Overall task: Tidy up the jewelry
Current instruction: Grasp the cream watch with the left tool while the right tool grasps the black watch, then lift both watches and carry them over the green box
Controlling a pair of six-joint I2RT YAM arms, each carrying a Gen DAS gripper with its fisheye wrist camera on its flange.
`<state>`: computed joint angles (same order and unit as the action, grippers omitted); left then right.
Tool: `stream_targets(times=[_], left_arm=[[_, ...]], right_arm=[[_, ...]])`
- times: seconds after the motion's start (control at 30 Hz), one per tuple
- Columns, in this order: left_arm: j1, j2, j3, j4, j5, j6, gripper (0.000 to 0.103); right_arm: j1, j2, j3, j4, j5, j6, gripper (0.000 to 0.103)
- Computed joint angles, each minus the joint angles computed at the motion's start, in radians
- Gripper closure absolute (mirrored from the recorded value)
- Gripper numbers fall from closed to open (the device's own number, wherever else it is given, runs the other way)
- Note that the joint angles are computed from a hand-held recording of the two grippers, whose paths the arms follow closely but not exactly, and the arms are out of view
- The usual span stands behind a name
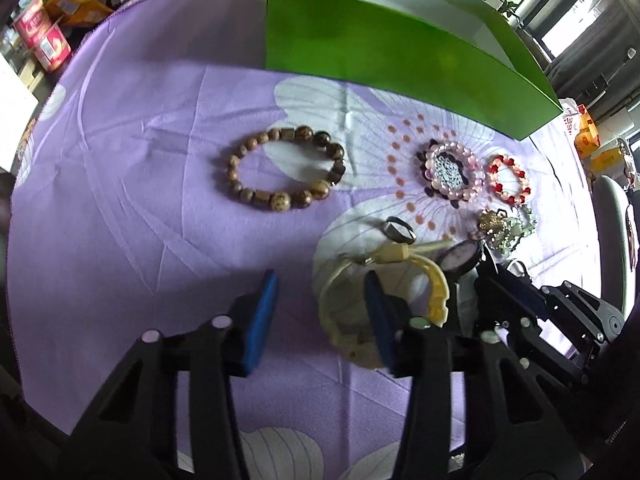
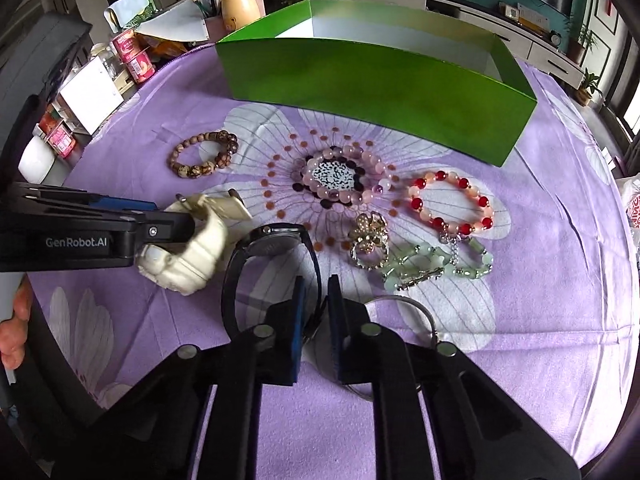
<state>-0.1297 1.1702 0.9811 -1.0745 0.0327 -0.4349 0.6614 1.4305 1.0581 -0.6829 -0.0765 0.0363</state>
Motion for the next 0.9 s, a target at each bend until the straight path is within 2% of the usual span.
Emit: stream_targets(times=[0.07, 0.13, 0.17, 0.37, 0.53, 0.7, 0.9], left_arm=[[-0.007, 0.008, 0.003, 0.005, -0.009, 0.008, 0.071], [-0.006, 0.012, 0.003, 0.015, 0.009, 0.015, 0.090], [-0.007, 0.014, 0.000, 0.020, 0.018, 0.018, 0.093], [0.002, -0.042, -0.038, 0.057, 0.042, 0.018, 0.095], [0.014, -0.092, -0.006, 0.036, 0.057, 0.027, 0.095], [0.048, -0.089, 0.079, 0.010, 0.087, 0.054, 0.095], [0.093, 0.029, 0.253, 0.023, 0.057, 0.096, 0.095]], right_arm=[[0.004, 0.003, -0.001, 0.012, 0.007, 0.003, 0.097], [0.010, -0.005, -0.011, 0.028, 0.015, 0.006, 0.097], [0.015, -0.011, -0.019, 0.038, 0.023, 0.006, 0.097], [-0.007, -0.076, -0.046, 0.055, -0.017, 0.022, 0.098], [-0.050, -0.159, -0.042, 0.039, -0.054, 0.018, 0.098], [-0.076, -0.162, 0.023, 0.034, -0.053, 0.020, 0.098], [-0.135, -0.080, 0.142, 0.053, -0.036, 0.013, 0.098]])
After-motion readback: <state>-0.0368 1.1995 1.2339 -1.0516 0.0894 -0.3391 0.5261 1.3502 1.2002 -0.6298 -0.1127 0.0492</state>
